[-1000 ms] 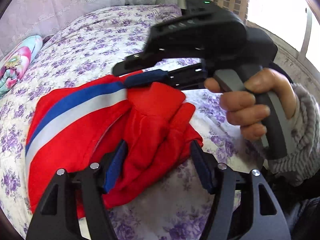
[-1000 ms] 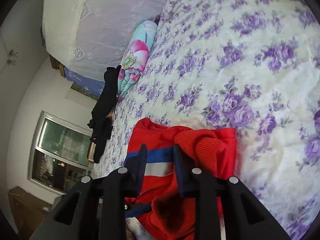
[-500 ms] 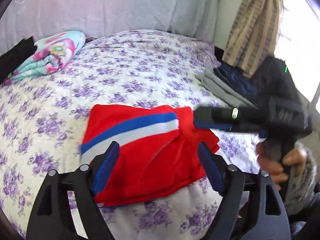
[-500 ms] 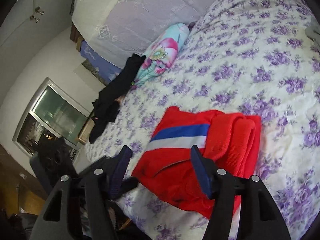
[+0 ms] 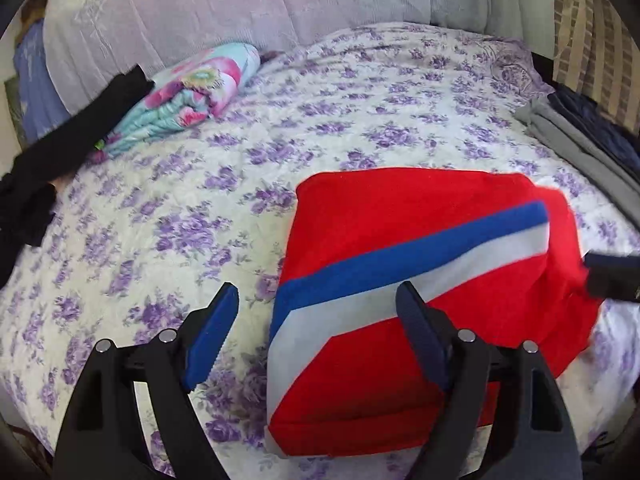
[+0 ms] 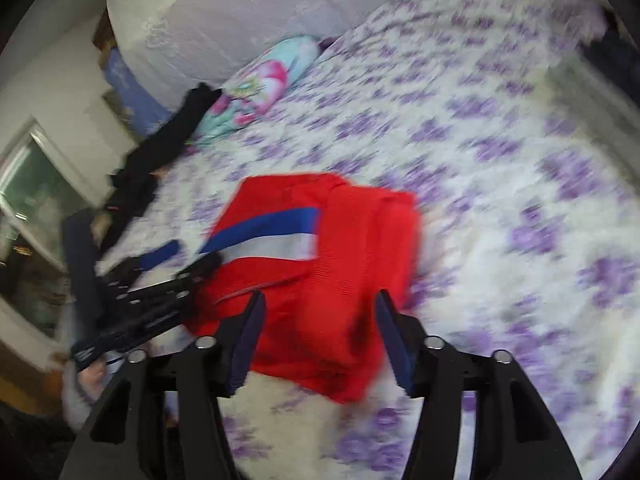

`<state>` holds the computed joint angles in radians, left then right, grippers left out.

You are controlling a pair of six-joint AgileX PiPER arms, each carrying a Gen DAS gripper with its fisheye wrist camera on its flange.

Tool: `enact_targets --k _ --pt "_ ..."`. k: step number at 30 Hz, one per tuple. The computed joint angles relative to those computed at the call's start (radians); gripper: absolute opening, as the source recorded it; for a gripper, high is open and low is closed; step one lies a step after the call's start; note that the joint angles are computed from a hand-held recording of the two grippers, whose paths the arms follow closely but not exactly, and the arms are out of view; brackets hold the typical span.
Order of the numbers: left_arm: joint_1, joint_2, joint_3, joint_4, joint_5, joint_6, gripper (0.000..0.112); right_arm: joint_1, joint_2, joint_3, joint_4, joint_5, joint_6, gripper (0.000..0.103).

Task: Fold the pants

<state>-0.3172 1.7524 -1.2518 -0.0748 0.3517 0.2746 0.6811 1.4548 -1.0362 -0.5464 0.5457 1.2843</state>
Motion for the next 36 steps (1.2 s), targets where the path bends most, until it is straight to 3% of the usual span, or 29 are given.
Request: enact_targets --k 3,9,13,16,20,29,36 --pt "0.009 -0.029 0.015 -0.085 0.000 0.083 0.079 0.105 0.010 -0.062 -0.199 0.125 0.116 0.065" --pt "-0.015 -0.039 0.025 0.004 -0.015 0.006 0.079 0.199 0.179 -0.240 -0.282 0.314 0.059 0.067" --pt "-0.006 -0.012 0.021 -0.013 -0.016 0.006 0.083 0.162 0.238 -0.236 -0.196 0.321 0.001 0.069" --pt "0.007 0.004 0.015 -0.049 -0.018 0.024 0.088 0.167 0.231 -0.187 -0.221 0.318 0.047 0.085" --pt "0.017 0.007 0.008 -0.093 -0.003 0.053 0.088 0.150 0.185 -0.129 -0.206 0.249 0.100 0.085" --pt "0.015 -0.019 0.014 -0.087 0.007 0.046 0.087 0.233 0.100 -0.147 -0.419 0.351 0.274 0.085" --pt "0.006 -0.026 0.021 -0.055 0.003 0.022 0.087 0.122 0.206 -0.200 -0.286 0.301 0.167 0.085"
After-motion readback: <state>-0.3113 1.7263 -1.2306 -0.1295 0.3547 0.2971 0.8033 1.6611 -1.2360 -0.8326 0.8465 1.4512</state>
